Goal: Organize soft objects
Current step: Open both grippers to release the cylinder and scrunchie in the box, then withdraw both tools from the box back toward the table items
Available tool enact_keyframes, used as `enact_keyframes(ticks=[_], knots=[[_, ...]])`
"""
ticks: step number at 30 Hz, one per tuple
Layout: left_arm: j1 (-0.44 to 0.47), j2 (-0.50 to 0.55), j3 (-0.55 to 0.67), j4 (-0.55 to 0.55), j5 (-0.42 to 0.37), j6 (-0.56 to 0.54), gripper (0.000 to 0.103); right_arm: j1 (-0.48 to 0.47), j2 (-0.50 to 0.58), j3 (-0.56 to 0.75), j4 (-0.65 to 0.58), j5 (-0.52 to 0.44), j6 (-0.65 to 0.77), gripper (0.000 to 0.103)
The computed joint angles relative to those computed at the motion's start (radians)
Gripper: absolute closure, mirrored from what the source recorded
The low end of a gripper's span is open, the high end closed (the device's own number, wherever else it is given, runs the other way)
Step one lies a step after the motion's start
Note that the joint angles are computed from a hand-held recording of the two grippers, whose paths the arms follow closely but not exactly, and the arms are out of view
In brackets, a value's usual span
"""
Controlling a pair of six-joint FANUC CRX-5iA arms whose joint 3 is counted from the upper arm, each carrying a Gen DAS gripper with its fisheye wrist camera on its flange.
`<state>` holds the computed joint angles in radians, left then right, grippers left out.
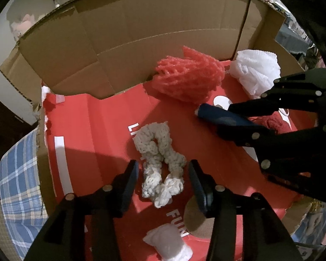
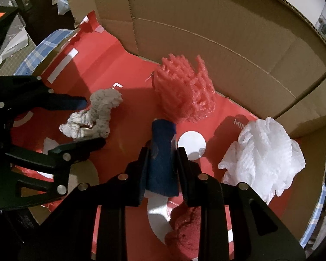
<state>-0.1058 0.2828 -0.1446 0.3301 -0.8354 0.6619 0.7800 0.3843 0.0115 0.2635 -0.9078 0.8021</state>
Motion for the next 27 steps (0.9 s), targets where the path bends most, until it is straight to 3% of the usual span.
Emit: enact_keyframes(ticks=[4, 5, 6, 13, 22, 27], knots=[[0.004, -0.018, -0.011, 0.003, 0.010, -0.003, 0.041, 0.002, -0.008, -0.014, 0.012, -0.003, -0.030, 0.067], [0.004, -0.025, -0.017, 0.006, 0.013, -0.005, 0.040, 0.003, -0.013, -0.022, 0.021, -0.001, -0.042, 0.052], [0.005, -0.033, -0.023, 0.009, 0.015, -0.009, 0.040, 0.005, -0.029, -0.041, 0.031, 0.010, -0.059, 0.043], [0.035, -0.113, -0.100, 0.072, 0.049, -0.070, 0.029, 0.042, -0.122, -0.123, 0.112, 0.034, -0.170, 0.043], [0.106, -0.355, -0.328, 0.330, 0.094, -0.253, 0.007, 0.169, -0.331, -0.291, 0.311, -0.030, -0.426, 0.034], [0.141, -0.495, -0.446, 0.473, 0.097, -0.344, 0.005, 0.276, -0.419, -0.365, 0.446, -0.084, -0.598, 0.025]])
